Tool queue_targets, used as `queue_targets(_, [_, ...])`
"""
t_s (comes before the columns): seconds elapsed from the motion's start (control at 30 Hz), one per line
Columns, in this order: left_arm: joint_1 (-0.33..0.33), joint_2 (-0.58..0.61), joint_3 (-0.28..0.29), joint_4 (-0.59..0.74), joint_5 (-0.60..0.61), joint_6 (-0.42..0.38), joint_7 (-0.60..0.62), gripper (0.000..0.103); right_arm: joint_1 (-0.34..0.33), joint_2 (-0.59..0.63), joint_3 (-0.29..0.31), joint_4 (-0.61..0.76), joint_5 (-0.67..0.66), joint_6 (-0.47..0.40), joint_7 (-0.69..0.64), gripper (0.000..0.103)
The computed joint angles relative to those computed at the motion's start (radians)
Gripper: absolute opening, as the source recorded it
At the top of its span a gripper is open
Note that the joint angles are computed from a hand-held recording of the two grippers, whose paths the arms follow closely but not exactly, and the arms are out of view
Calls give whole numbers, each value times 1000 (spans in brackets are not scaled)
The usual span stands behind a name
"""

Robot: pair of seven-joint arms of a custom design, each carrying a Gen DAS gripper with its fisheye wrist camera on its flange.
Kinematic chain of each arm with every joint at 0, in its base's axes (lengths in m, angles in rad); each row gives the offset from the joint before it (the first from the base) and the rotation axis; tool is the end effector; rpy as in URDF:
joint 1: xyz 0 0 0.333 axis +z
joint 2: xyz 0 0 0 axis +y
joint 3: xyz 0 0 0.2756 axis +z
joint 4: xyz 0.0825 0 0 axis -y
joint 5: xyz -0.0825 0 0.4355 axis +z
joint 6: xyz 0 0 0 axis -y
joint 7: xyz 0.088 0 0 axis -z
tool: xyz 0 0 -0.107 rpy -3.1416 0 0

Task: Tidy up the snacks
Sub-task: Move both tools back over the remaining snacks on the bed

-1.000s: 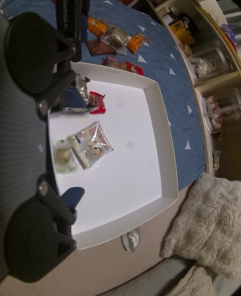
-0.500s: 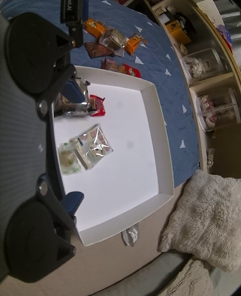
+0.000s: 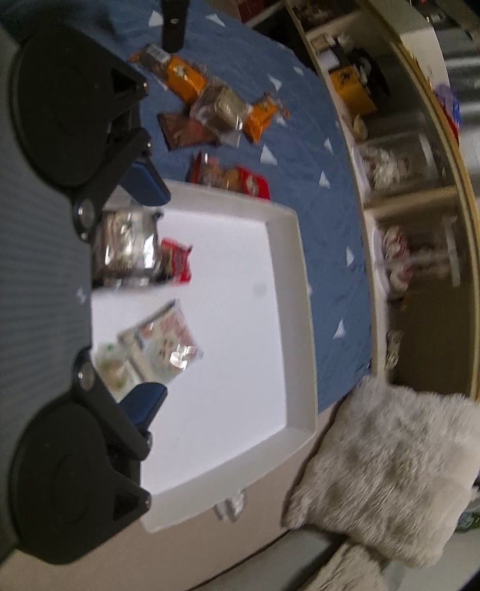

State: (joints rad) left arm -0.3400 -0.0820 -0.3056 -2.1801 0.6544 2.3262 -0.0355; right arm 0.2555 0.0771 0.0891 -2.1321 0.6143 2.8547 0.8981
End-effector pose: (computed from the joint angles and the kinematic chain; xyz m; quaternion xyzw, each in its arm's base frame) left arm 0.4768 -0.3466 0.3834 -0.8364 0.4663 -0.1873 0.2188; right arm 0.6047 0.1835 0.3677 -0.8009 0.4863 -0.1427 0.3189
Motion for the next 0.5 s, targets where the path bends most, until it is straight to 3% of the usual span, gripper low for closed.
queue_targets(0.23, [32, -92, -1, -131, 32, 77, -87, 103, 13, 1, 49, 15, 327, -39, -288, 103])
queue_targets(0.5, [29, -27, 3, -96, 45, 77, 164, 103, 73, 67, 106, 61, 590, 54, -675, 103])
